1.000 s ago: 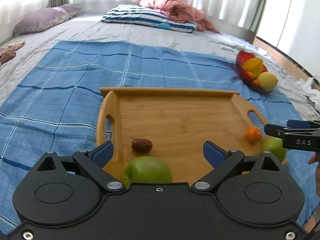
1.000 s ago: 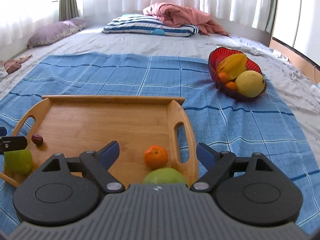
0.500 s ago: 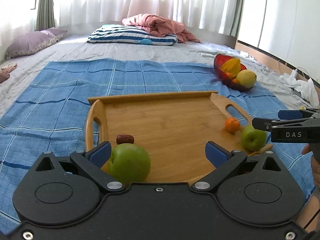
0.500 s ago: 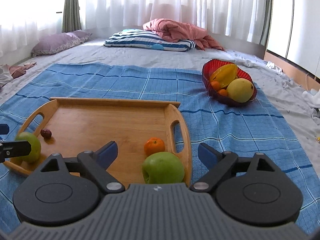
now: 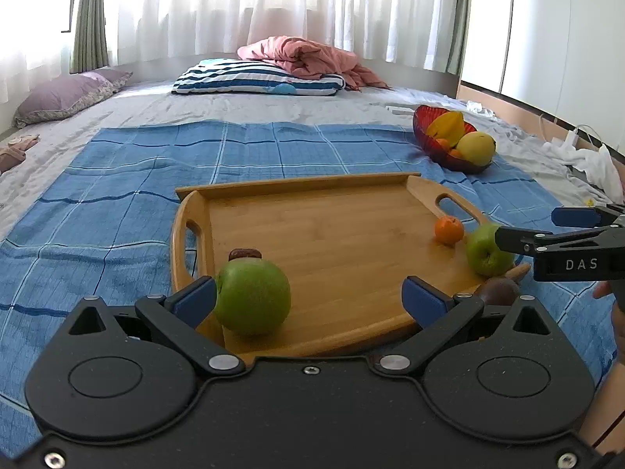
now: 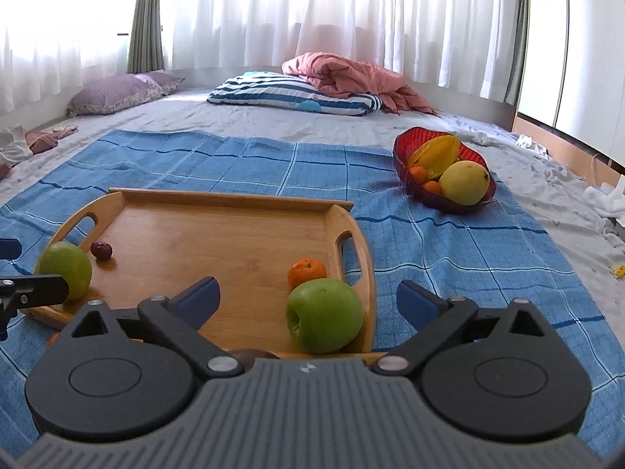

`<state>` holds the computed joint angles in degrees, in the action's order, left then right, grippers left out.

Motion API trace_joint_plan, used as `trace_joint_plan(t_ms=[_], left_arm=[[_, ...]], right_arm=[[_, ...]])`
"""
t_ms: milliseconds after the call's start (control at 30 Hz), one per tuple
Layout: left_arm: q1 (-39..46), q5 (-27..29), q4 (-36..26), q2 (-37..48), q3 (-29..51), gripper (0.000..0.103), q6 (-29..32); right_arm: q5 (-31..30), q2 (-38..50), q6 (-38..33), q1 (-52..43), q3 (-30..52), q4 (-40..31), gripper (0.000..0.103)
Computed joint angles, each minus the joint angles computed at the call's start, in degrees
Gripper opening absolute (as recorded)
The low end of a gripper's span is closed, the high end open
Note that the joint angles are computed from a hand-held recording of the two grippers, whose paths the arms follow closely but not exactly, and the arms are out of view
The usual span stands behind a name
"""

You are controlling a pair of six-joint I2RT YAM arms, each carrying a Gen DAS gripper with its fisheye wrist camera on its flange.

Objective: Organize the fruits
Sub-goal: 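Withdraw both tools from the tray toward the remaining fruit, then position the left tool around a mandarin while the right tool surrounds the dark plum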

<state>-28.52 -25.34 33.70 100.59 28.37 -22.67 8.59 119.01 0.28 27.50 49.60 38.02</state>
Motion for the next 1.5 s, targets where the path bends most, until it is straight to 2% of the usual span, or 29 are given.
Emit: trace_joint_plan(t_ms=[167, 367, 467, 533, 700, 767, 833, 933, 1033, 1100, 1267, 1500], left_arm=[[-1.82, -2.13, 2.30, 0.94, -1.47, 0.101, -1.13], [-4.32, -4.49, 9.09, 3.48, -4.14, 0.103, -1.80], [-5.59, -5.43, 11.95, 4.34, -5.53, 0.103, -2.20], [-6.61, -6.54, 12.38, 4.75, -5.83, 0.103, -2.48], [-9.11, -8.65, 13.91, 6.90, -6.20, 0.102, -3.22], [-9.90, -8.49, 15.28, 7.88, -6.72, 0.097, -3.09], [-10.21, -6.62, 15.56, 8.37, -7.00, 0.078, -2.65], [-11.03, -5.70, 14.55, 8.99, -6.59, 0.062, -2.36], [-12.14, -7.32, 13.85, 10.31, -5.74, 0.052, -1.68], [-12.60, -8.10, 13.41, 10.96, -5.20, 0.049, -1.69], [-12.42, -9.14, 12.68, 12.62, -4.27, 0.049, -3.46], [-9.93, -7.16, 12.90, 14.91, -3.28, 0.049, -6.45]], right_arm=[[0.89, 0.81, 0.03, 0.45, -3.34, 6.14, 0.103], [1.78, 3.06, 1.06, 0.41, -8.35, 17.41, 0.103], [4.24, 5.31, 0.82, 1.14, -11.13, 24.83, 0.103], [6.19, 6.90, 0.12, 1.78, -12.92, 29.35, 0.103], [7.33, 9.60, -0.49, 2.53, -16.11, 35.33, 0.102], [6.96, 10.33, -0.17, 2.62, -16.84, 36.29, 0.101], [6.07, 11.25, 0.33, 2.62, -17.59, 37.47, 0.100], [5.04, 12.44, 0.63, 2.84, -18.18, 38.67, 0.092], [4.47, 12.82, 1.13, 3.20, -17.85, 37.29, 0.084], [4.29, 13.31, 1.69, 3.44, -17.47, 36.74, 0.081], [3.43, 14.30, 0.89, 4.00, -16.13, 35.39, 0.080], [3.27, 15.95, -0.91, 5.07, -13.25, 33.73, 0.080]])
